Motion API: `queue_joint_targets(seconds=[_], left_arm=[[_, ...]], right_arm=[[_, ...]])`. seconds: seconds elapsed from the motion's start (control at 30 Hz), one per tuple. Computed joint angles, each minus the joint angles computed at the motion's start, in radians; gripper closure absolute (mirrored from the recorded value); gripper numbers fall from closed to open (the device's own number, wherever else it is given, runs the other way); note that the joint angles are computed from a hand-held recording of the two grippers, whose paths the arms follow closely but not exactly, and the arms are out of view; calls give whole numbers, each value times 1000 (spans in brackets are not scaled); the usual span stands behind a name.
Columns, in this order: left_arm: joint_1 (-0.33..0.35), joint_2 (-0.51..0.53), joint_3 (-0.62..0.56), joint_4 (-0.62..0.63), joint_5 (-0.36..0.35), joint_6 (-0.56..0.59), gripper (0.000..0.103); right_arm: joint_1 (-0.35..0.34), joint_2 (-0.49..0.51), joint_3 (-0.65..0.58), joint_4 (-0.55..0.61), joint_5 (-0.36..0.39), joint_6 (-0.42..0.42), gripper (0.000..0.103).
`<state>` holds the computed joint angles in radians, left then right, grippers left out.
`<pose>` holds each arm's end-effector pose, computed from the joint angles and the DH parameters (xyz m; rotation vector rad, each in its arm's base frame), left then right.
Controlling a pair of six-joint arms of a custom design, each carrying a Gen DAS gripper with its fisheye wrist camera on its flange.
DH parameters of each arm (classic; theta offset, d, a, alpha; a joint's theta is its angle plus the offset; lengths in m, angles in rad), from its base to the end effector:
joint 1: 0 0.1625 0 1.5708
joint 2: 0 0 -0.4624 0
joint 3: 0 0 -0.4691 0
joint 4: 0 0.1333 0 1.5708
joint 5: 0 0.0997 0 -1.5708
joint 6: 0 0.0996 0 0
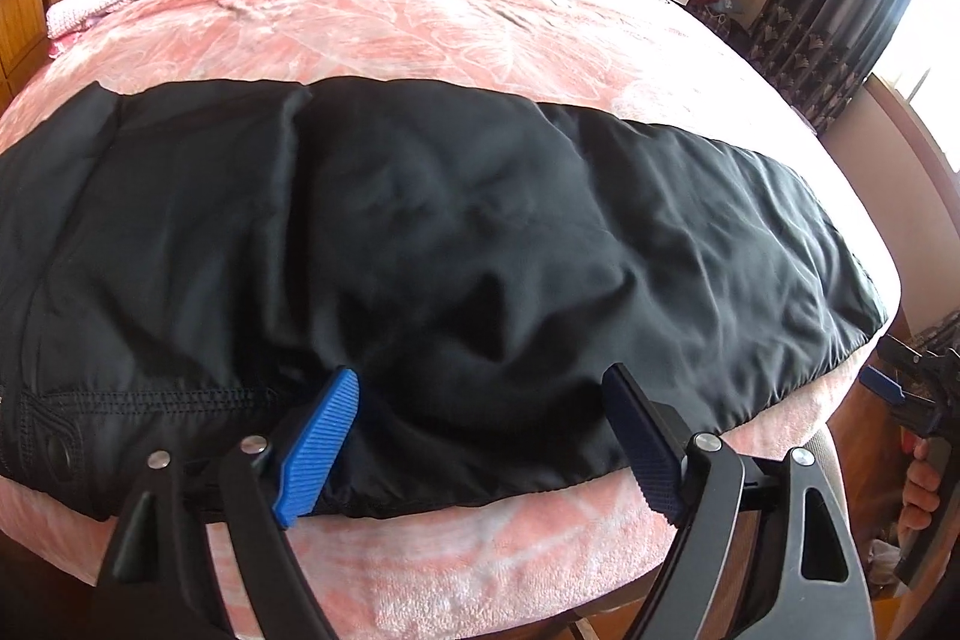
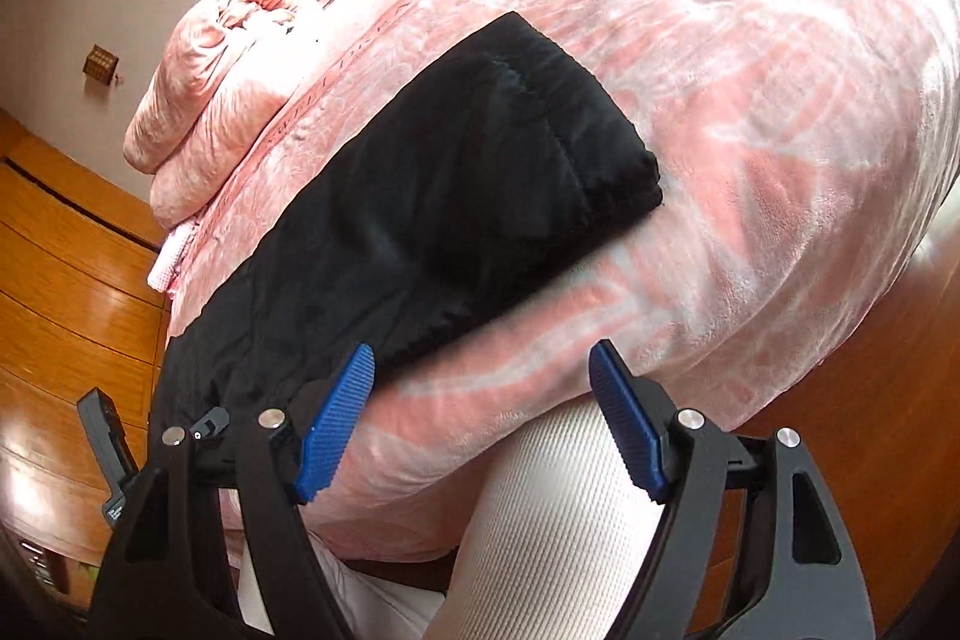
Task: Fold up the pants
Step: 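Move the right gripper to the folded leg end and close on it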
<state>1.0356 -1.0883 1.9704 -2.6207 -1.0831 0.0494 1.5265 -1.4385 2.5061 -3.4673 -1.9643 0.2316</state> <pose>-0.1643 -0.6300 0.1398 0.7194 2.5854 -0.3796 0.0763 -0.4262 0.2212 -0.5815 -2.5358 1.1835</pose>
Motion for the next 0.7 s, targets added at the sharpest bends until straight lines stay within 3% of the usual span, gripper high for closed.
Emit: queue_joint_targets(seconds=[0.27,0.37,0.53,0.6,0.7], left_arm=[[7,20,-23,16,8,-5,16],[10,28,-30,17,10,-1,14],[15,37,-44,28,3,-10,13],[19,42,-54,36,-4,-26,13],[20,63,-81,49,-3,-47,12]], right_arm=[[-79,20,-35,-63,79,-2,29],[-131,38,-40,-122,170,16,33],[-197,26,-60,-99,304,28,83],[-182,14,-77,-73,309,2,88],[-118,-5,-133,-4,253,-51,90]])
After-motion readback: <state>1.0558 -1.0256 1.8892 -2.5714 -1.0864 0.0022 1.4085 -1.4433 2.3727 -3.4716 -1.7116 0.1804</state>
